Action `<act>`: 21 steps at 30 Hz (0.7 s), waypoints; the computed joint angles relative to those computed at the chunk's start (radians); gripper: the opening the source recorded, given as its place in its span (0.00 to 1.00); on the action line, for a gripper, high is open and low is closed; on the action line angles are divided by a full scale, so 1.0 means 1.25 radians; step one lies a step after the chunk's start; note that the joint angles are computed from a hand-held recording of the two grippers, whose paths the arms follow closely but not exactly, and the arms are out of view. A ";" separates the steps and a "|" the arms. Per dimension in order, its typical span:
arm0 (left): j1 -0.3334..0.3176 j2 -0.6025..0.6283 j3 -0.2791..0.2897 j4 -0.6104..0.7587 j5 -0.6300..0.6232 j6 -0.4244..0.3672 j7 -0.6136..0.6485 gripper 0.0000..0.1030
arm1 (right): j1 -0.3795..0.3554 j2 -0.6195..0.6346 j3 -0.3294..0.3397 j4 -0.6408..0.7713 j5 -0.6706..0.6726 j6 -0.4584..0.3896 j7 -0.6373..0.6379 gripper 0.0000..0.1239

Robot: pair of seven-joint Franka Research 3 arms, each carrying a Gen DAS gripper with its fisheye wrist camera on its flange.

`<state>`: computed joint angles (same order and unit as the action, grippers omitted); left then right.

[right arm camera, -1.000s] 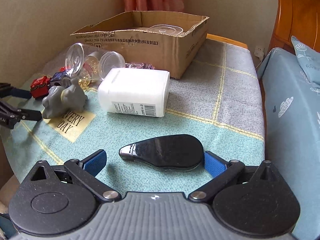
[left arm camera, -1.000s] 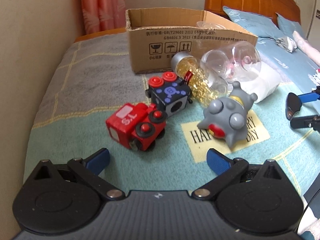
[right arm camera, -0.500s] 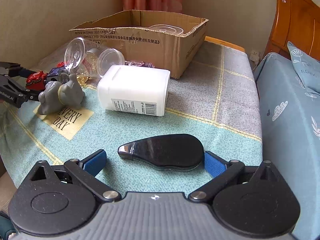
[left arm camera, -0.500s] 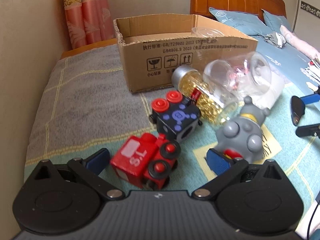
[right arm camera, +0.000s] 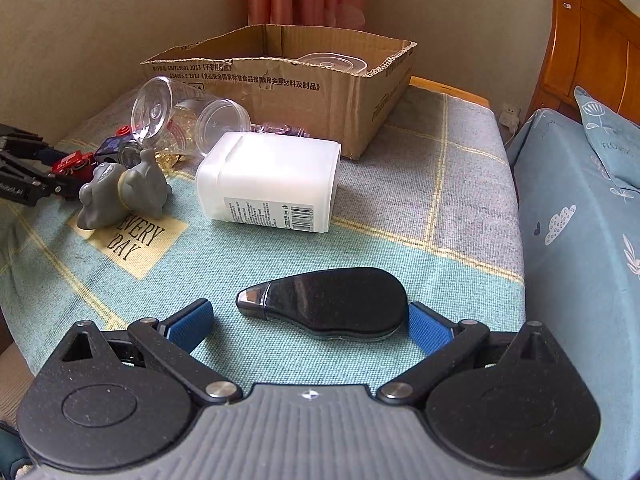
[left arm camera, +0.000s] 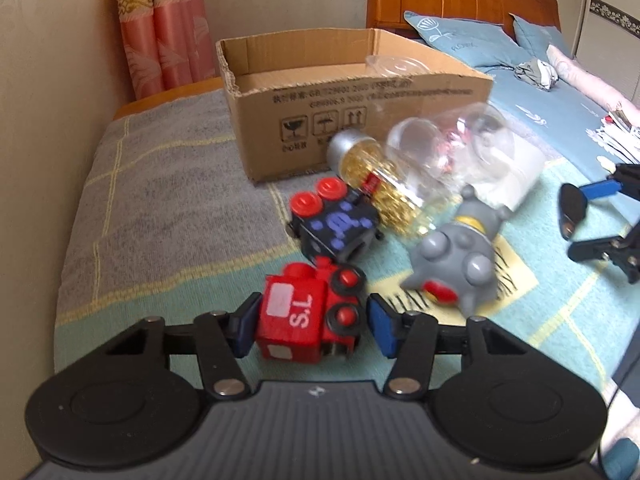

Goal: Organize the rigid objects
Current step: 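Grasp the red toy train with the left tool while the right tool grasps the black remote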

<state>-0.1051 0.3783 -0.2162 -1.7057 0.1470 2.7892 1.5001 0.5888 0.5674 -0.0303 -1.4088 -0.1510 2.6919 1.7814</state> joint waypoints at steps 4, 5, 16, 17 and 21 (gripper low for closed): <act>0.009 -0.036 -0.021 -0.054 -0.031 0.014 0.013 0.52 | -0.007 -0.001 0.008 -0.001 0.007 -0.002 -0.017 0.83; -0.001 -0.041 -0.010 -0.062 -0.021 0.022 -0.006 0.52 | -0.008 -0.001 0.010 0.000 0.009 -0.002 -0.022 0.83; -0.091 -0.014 0.071 -0.045 0.135 0.044 -0.201 0.99 | -0.011 -0.002 0.011 -0.008 0.020 0.015 -0.047 0.83; -0.092 -0.016 0.074 -0.049 0.148 0.050 -0.220 0.99 | -0.013 -0.001 0.013 -0.009 0.022 0.019 -0.053 0.83; -0.105 -0.022 0.095 -0.058 0.208 0.057 -0.302 0.99 | -0.004 0.014 -0.002 0.012 0.019 0.020 -0.036 0.83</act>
<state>-0.2362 0.3512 -0.0979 -1.7785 0.4067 2.8606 1.1225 0.5832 0.5852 -0.0334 -1.3940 -0.1271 2.7166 1.7363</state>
